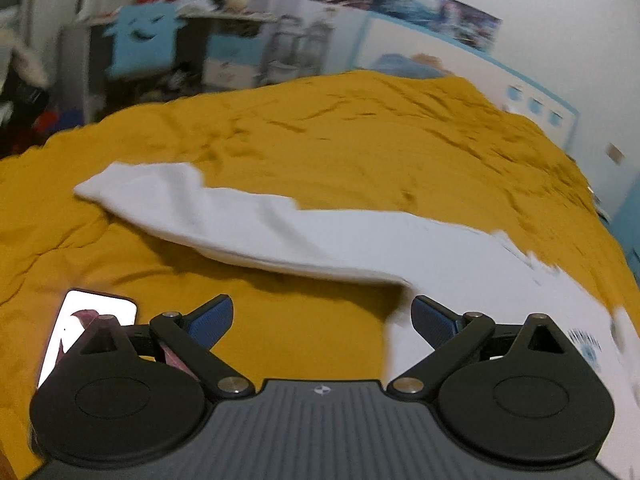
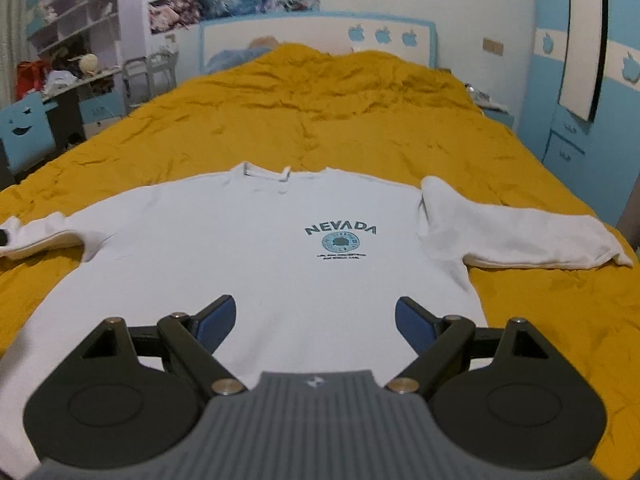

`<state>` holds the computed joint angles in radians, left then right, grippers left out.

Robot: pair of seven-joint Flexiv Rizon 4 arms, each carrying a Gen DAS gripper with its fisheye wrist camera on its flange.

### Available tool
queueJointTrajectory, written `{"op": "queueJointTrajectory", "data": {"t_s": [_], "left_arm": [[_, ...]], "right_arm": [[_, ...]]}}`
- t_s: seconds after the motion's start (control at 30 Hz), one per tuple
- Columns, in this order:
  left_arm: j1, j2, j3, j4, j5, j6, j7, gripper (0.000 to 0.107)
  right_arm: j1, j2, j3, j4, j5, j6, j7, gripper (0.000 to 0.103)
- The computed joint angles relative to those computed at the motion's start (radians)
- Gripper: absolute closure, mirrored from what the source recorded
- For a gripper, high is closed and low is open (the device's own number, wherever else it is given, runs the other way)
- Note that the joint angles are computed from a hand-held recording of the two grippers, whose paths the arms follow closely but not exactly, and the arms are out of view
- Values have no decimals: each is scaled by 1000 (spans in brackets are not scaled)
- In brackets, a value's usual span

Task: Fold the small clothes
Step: 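Grasp the sleeve cuff nearest the left gripper and fold it across the body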

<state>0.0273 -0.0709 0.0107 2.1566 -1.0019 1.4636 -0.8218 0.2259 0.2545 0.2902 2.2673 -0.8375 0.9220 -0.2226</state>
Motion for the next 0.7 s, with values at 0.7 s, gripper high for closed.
{"op": "queueJointTrajectory", "data": {"t_s": [0.7], "left_arm": [[346, -335, -13, -344, 67, -138, -504, 35]], "right_arm": [[31, -222, -92, -140, -38, 88, -82, 20]]}}
